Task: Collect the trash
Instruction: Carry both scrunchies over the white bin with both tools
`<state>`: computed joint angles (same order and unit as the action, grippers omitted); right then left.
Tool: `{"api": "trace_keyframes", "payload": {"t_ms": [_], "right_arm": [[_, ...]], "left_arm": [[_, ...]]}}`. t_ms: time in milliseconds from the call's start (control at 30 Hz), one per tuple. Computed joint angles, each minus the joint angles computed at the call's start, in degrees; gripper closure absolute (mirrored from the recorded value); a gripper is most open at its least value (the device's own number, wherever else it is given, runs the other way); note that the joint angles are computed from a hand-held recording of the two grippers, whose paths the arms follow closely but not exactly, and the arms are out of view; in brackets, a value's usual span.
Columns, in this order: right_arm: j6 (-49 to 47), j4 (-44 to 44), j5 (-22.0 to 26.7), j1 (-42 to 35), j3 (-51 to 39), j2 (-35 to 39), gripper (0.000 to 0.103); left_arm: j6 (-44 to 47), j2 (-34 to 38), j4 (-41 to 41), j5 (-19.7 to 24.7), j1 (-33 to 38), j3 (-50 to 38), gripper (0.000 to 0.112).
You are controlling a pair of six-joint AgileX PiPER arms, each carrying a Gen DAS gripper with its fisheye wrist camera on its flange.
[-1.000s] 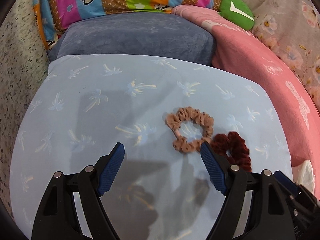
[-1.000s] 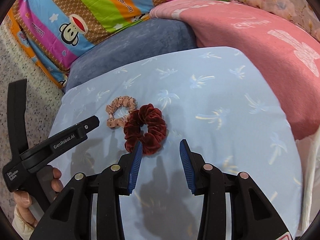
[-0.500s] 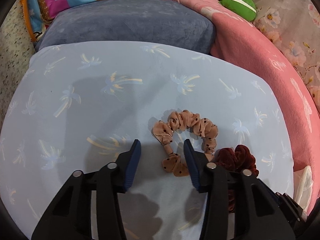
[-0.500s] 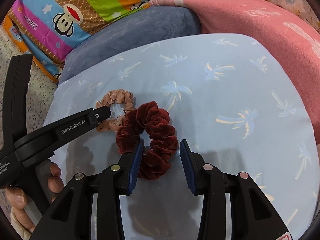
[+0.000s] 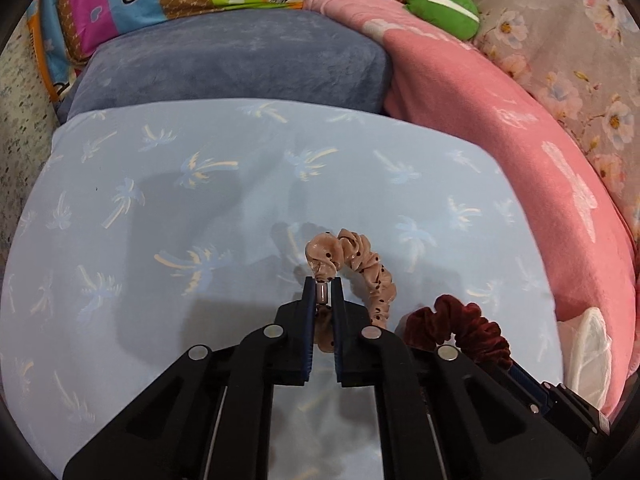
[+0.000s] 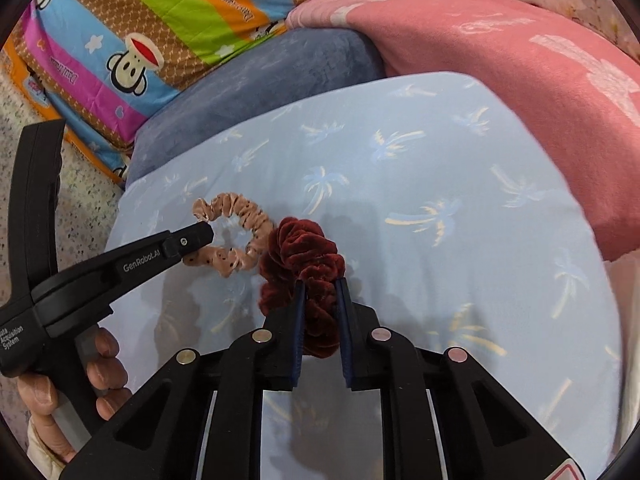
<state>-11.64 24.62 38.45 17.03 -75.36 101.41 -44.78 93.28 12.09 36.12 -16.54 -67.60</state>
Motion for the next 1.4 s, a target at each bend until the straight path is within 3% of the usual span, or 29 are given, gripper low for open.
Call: {"api": "trace_keyframes", "payload": {"t_ms": [300, 767, 1033, 1400], "right_arm": [[-5.3, 4.0, 2.6, -8.9, 6.0, -11.9, 0.089], [-21.6, 15.0, 13.9, -32.9, 10.2, -23.9, 0.089], [-31.4, 20.0, 20.8, -49.0, 10.8, -24.9, 0.089], [-37.7, 23.3, 25.4, -63.9, 7.0, -19.8, 0.089]], "left_arm": [[-8.7, -2.4, 7.6, 5.4, -11.0, -5.5, 0.105], [-16.9, 3.0, 15.2, 13.4, -27.6, -17.9, 0.105], [-15.9, 8.8, 15.4, 16.4, -33.7, -26.3, 0.105], [-9.6, 18.8, 11.6, 20.1, -38.1, -40.6, 0.104]]}}
